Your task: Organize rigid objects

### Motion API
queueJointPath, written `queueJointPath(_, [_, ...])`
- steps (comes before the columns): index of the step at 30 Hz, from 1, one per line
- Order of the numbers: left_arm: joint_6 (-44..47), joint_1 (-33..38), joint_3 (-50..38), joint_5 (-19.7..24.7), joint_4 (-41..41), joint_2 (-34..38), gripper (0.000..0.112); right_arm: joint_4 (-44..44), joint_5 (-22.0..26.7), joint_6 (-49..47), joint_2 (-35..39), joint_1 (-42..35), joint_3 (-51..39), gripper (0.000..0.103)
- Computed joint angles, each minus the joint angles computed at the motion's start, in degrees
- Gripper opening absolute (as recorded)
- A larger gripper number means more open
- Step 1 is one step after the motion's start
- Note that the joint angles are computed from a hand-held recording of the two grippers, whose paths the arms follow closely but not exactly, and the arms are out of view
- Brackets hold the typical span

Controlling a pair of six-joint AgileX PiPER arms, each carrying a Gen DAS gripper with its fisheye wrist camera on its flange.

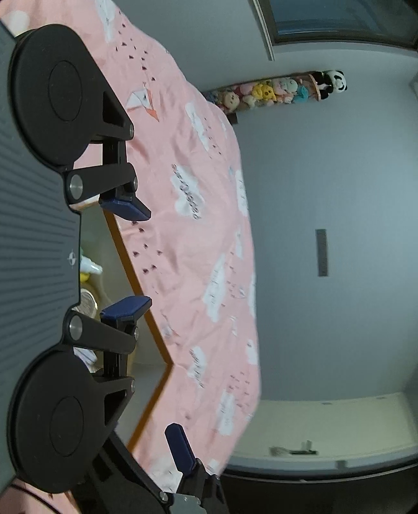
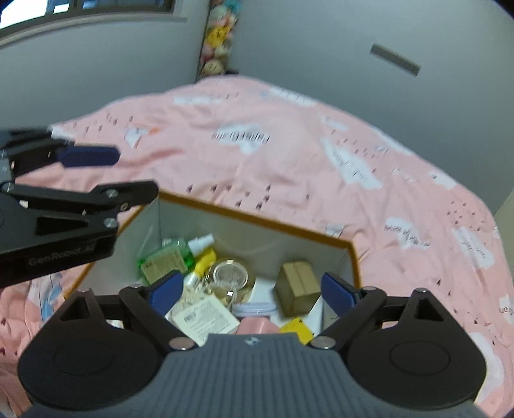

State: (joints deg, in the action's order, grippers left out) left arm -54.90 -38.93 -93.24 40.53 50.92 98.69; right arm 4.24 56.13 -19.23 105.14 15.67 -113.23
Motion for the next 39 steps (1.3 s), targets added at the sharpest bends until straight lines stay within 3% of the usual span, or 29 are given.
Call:
queueJointPath(6, [-4.22,0.12,8.38,-5.30,1.83,-6.55,0.072,-3.81,-13.39,7.99,-9.74,1.35,14.49,0.097])
queueJointPath(11, [-14.48,-1.27,15.56,-4.12,8.01,-11.89,0.081,-15.48,-25.09,22.87,-17.63,4.51,28.39,0.100])
queueJointPath(15, [-23.77,-3.76,21.30,-1.49,16.89,-14.60,0.086,-26.30,-29.67,38.54,-22.05,7.21,36.46,0.100])
queueJointPath(17, [-23.91,-5.07,23.09,0.25,19.16,-15.52,0.087,-32.32,-30.23,46.17,-23.54,8.89,39.35,0.100])
queueJointPath(20, [-26.77,-7.81,25.73,3.83,23.79,-16.74,0.102,-41.18,-30.50,56.33,-25.68,11.60,43.71,0.100])
queueJointPath(24, [-29.86,-10.59,26.82,9.62,25.87,-16.70,0.103,-53.47,-27.77,70.39,-26.67,15.65,47.65,0.100])
queueJointPath(30, [-23.16,-7.73,26.18,5.40,15.42,-16.67,0.103,-57.75,-27.47,77.86,-27.73,17.08,50.82,0.100])
queueJointPath(39, [-24.91,-8.09,29.18,6.06,9.71,-16.77,0.103,-54.17,-25.00,78.10,-25.87,17.12,51.25,0.100])
